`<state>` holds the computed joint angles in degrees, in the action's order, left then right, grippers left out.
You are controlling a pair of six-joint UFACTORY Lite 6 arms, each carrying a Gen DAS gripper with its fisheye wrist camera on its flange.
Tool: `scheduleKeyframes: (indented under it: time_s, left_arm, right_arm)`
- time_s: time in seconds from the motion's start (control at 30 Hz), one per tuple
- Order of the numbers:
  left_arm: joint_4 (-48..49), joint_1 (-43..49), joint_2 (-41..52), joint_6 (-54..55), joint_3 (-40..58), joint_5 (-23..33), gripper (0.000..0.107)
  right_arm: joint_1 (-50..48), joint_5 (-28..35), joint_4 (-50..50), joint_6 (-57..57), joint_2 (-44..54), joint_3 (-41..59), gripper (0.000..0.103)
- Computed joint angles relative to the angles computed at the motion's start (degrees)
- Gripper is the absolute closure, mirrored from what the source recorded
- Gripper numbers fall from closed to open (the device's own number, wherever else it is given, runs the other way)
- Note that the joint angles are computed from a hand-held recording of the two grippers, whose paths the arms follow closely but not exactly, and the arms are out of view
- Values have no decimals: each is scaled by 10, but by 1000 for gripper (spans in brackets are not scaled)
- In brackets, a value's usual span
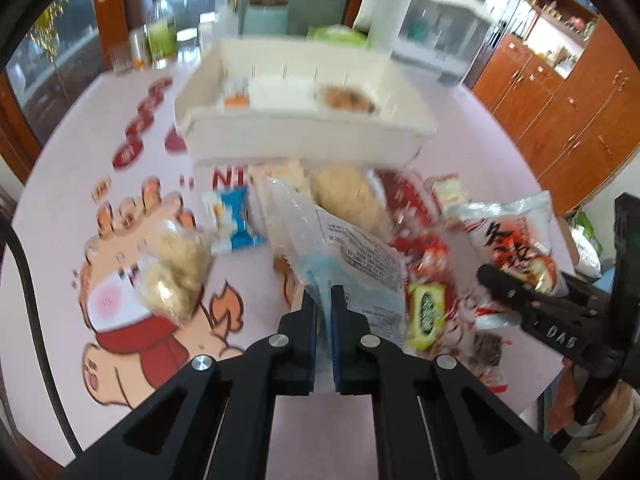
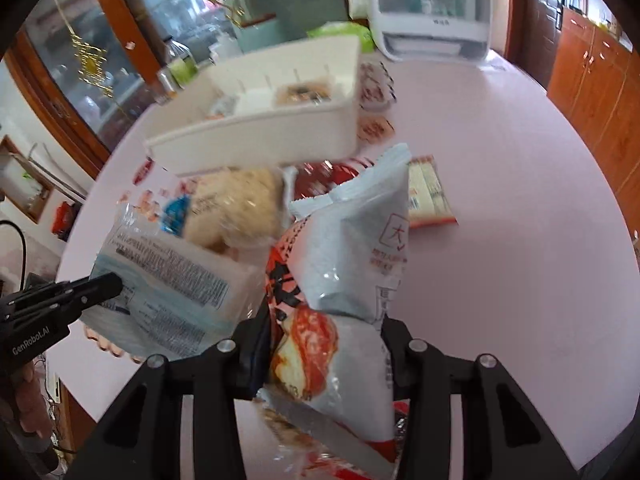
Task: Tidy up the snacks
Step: 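Lift both packs over the white tray and release them inside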
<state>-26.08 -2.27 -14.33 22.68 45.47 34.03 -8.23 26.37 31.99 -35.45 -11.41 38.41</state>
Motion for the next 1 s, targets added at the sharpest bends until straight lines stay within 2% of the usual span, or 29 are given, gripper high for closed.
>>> scheduleKeyframes:
  time_s: [0.2, 0.37, 0.7, 0.87, 1.0]
  left_arm:
    - [25, -8, -20, -22, 85, 18, 104]
    - [50, 4, 24, -31, 197, 29, 104]
    - [98, 21, 185, -63, 472, 61, 104]
    - [132, 16, 285, -93, 620, 88, 104]
    - [166, 8, 403, -124, 784, 126, 104]
  right_arm:
    - [16, 33, 8, 12, -23, 43, 60]
    - [36, 55, -10, 44, -19, 116, 60]
    - [77, 77, -77, 135, 89, 346, 59]
    - [89, 101, -103, 177, 180, 499, 59]
    - [104, 126, -145, 228, 277, 645, 59]
